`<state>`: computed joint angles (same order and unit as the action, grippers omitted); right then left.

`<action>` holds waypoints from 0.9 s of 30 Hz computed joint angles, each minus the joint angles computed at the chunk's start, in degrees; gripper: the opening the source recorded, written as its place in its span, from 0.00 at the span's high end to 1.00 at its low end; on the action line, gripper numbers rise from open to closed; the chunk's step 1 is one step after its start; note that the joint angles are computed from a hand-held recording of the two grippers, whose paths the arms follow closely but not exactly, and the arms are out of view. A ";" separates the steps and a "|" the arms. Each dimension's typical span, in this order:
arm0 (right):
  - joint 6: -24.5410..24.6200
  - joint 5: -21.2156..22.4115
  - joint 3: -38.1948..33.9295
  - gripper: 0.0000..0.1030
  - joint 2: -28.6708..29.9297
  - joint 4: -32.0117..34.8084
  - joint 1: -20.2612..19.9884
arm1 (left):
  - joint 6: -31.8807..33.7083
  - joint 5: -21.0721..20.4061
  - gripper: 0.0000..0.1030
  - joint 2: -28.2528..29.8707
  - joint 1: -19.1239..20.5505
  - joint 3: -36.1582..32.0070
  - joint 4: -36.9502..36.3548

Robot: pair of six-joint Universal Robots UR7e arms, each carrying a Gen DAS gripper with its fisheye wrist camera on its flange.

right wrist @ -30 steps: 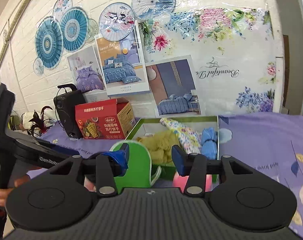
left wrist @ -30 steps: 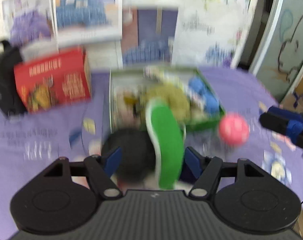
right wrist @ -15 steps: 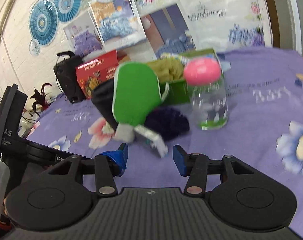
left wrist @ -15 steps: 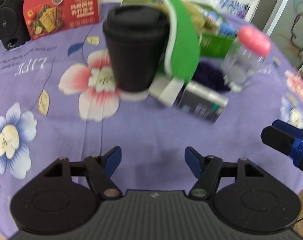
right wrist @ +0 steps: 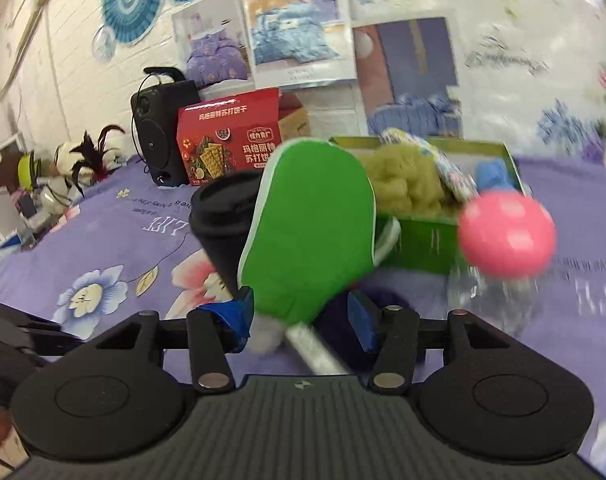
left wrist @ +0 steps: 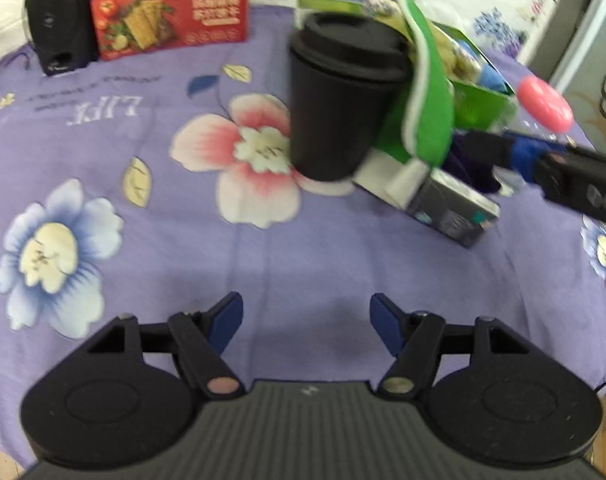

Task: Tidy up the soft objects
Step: 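Move both tools back over the table toward the remaining items, then grasp the dark purple knit pouf with the right tool while the left tool reaches the teal package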

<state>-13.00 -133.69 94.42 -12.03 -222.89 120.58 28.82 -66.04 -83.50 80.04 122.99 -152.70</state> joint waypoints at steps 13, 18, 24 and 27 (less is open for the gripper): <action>-0.70 14.65 5.83 0.60 -7.13 13.33 -7.64 | -3.12 -2.73 0.33 0.90 2.31 -4.08 2.69; 9.72 17.33 13.04 0.58 -11.02 21.21 -6.08 | -3.38 -2.46 0.33 0.17 1.89 -3.87 2.64; 15.71 13.77 20.29 0.58 -10.88 13.25 -0.58 | -2.60 -3.22 0.33 -0.05 1.56 -3.31 2.28; 10.54 4.63 16.45 0.58 -7.23 3.21 2.20 | -2.16 -2.97 0.33 -0.39 1.06 -2.67 2.49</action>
<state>-2.47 -129.06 110.87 -19.26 -219.68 122.78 26.66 -69.01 -83.89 81.09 120.32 -150.21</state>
